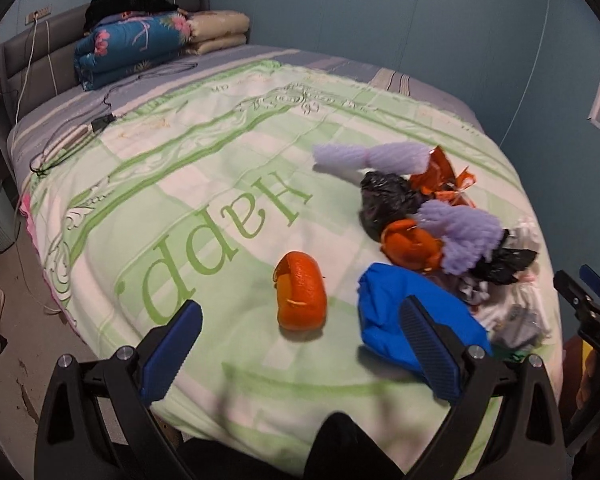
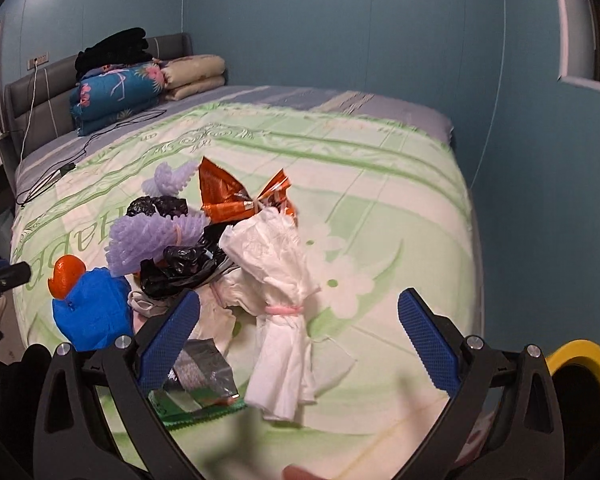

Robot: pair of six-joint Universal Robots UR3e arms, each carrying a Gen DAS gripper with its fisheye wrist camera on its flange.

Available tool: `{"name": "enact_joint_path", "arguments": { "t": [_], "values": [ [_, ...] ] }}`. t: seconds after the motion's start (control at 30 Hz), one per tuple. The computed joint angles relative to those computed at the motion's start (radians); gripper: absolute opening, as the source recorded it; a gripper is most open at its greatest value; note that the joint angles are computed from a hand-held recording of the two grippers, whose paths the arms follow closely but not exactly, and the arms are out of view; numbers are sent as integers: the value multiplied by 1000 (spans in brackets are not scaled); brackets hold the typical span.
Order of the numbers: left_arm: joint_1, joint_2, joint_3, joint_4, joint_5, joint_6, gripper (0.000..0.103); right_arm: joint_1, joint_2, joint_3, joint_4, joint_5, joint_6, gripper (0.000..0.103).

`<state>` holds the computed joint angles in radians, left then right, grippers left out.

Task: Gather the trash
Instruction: 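Grasp the orange peel with the left tool while the right tool grasps the white tissue bundle, then carry the tissue bundle to the bin and open the right tool while the left tool holds the peel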

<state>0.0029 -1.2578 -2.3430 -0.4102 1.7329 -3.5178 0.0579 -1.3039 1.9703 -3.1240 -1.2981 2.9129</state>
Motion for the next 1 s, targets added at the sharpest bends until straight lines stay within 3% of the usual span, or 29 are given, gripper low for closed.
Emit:
{"name": "enact_joint_path", "arguments": {
  "t": [0.23,0.43,0.67,0.7,0.77,0.87,1.0],
  "values": [
    [82,-146,13,104,-87,58,93,3,99,-128,127,26,-13,94],
    [101,-243,37,164,-141,115,80,-4,146,-193,235,29,-5,81],
    [130,-333,66,183,-200,142,47,10,186,-235,299,2,-20,45],
    [133,-343,69,188,-196,140,39,10,187,-238,301,3,-20,40],
    [153,-339,60,194,-219,140,34,11,186,-250,309,1,-8,25],
    [184,-309,42,187,-258,134,32,6,172,-262,323,8,9,22],
    [179,-243,18,190,-239,120,32,-10,119,-244,305,31,20,22]
  ]
}}
